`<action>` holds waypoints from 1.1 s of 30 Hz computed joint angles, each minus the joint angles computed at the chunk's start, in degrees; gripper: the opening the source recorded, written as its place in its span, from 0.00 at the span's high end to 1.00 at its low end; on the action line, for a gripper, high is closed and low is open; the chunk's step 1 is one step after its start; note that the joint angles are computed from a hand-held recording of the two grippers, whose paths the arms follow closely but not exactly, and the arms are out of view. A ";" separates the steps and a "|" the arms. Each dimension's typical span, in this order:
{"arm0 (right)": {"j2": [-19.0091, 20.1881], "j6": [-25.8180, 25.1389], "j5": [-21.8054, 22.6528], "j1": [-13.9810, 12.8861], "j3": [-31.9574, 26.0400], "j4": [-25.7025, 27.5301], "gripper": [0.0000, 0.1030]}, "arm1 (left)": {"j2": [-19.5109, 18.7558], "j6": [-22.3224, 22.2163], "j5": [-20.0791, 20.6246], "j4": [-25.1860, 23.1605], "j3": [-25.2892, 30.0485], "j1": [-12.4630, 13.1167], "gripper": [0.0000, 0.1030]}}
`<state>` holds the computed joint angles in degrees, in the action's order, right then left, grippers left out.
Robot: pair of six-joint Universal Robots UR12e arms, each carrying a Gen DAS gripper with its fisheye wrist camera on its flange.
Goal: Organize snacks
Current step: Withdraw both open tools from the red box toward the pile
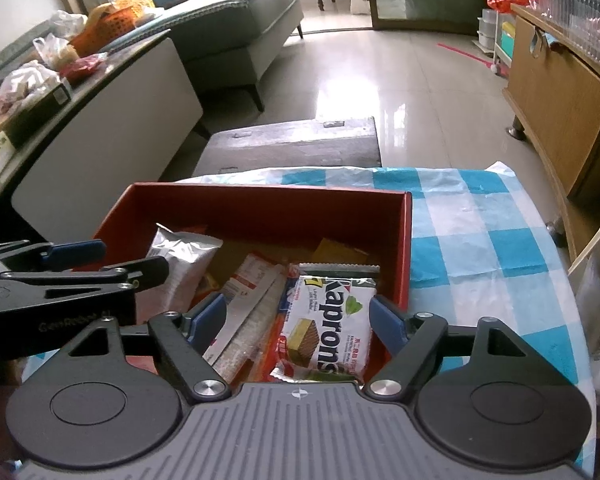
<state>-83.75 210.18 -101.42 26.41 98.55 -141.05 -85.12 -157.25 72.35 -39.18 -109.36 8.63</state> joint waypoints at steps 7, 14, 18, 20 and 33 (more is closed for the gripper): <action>-0.34 -0.34 -0.06 0.50 0.13 -0.39 0.18 | 1.05 0.38 -0.38 0.10 -0.75 0.65 0.44; -0.77 0.10 -0.33 1.21 0.25 -0.44 0.18 | 2.60 0.13 -1.64 -0.61 -1.53 1.82 0.44; -1.07 0.29 -0.22 1.74 0.49 -0.98 0.17 | 3.88 0.79 -2.80 -1.78 -2.20 2.99 0.44; -1.33 0.48 -0.24 2.12 0.69 -0.92 0.16 | 4.80 1.81 -3.62 -2.64 -2.79 3.78 0.44; -2.72 2.81 0.21 5.79 1.89 3.28 0.16 | 10.84 8.99 -4.74 -10.97 -6.75 8.76 0.44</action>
